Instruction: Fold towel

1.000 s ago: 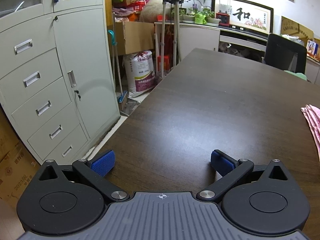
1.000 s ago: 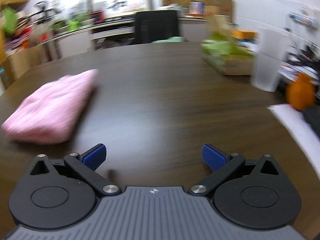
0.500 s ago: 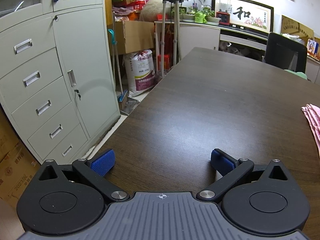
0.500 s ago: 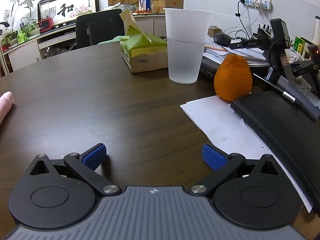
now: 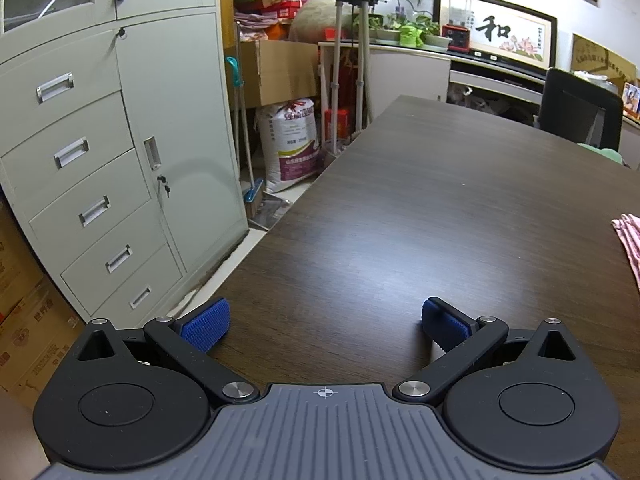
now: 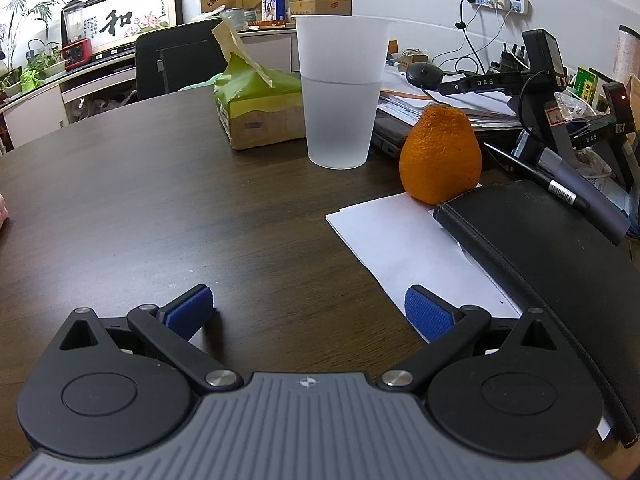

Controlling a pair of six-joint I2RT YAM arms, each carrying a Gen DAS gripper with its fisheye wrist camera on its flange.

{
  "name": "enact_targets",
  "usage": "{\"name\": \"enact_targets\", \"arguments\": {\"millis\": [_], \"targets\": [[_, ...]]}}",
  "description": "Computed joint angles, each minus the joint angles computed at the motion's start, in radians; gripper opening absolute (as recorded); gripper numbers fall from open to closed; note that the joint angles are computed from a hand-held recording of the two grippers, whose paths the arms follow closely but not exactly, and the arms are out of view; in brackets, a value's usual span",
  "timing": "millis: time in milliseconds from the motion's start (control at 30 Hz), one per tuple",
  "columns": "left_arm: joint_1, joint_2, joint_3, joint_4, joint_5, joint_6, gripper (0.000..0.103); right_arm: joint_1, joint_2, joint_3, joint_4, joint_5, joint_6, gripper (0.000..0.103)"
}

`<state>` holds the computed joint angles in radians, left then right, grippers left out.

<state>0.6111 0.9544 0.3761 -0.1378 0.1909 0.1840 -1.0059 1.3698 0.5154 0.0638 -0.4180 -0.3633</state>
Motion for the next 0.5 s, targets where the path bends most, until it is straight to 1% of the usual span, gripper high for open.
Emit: {"name": "enact_targets", "arguments": {"millis": [500], "targets": [[0.013,0.008,0.000,0.007,0.004,0.006,0.103,0.000,-0.003,-0.001,-0.003,0.002,-0.002,0.103]]}}
